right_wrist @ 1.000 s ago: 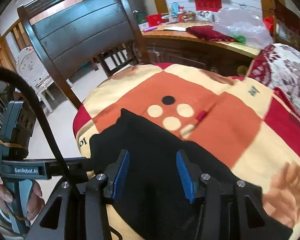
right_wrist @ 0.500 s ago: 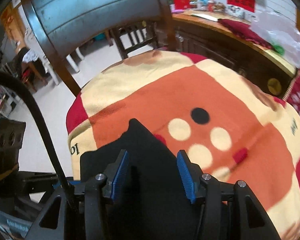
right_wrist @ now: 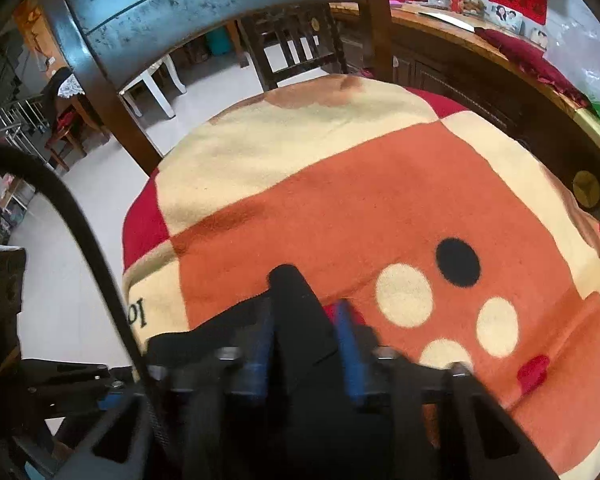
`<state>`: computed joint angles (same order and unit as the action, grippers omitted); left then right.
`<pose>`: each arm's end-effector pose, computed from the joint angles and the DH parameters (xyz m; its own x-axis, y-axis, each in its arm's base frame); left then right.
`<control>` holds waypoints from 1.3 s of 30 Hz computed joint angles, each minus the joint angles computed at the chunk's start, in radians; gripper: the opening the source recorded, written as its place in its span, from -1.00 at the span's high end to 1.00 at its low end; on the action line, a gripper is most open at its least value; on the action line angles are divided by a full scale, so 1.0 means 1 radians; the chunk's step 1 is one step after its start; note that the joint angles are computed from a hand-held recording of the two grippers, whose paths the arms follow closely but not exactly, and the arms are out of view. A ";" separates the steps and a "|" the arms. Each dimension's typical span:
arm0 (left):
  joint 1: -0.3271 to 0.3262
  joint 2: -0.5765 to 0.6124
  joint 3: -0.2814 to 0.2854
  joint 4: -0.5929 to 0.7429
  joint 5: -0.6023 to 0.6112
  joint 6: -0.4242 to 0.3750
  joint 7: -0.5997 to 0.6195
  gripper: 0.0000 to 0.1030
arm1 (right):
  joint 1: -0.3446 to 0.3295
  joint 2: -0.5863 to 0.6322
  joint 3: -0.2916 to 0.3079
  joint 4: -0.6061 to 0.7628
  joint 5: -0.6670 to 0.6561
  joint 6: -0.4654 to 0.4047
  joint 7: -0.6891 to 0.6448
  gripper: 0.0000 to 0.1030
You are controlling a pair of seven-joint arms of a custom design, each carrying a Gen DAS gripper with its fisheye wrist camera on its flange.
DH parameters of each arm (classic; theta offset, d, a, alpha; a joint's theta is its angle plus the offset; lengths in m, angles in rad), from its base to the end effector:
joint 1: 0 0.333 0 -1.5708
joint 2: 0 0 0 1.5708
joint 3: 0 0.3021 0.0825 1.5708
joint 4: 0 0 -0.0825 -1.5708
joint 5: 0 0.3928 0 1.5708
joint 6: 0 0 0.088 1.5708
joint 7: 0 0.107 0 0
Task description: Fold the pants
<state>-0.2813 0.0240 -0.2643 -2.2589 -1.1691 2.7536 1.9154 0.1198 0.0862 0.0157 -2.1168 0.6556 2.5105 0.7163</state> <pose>0.4912 -0.2538 0.3647 -0.0057 -0.7589 0.6511 -0.9426 -0.2133 -0.2569 0.5844 0.0747 0.3846 0.5244 -0.8282 -0.1977 -0.7879 -0.3839 -0.4814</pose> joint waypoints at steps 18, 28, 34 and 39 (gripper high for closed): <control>-0.182 -0.224 0.011 -0.027 -0.152 0.098 0.370 0.49 | -0.068 -0.423 -0.168 -0.223 0.478 -0.167 -0.190 0.72; -0.291 -0.071 -0.063 0.122 0.086 0.076 0.299 0.49 | -0.215 -0.657 -0.324 -0.428 0.394 -0.179 -0.138 0.73; -0.295 0.087 -0.139 0.208 0.391 0.070 0.104 0.49 | -0.347 -0.637 -0.373 -0.502 0.277 -0.158 -0.063 0.73; -0.247 0.109 -0.213 0.229 0.402 -0.016 0.103 0.49 | -0.456 -0.593 -0.372 -0.539 0.161 -0.135 0.080 0.08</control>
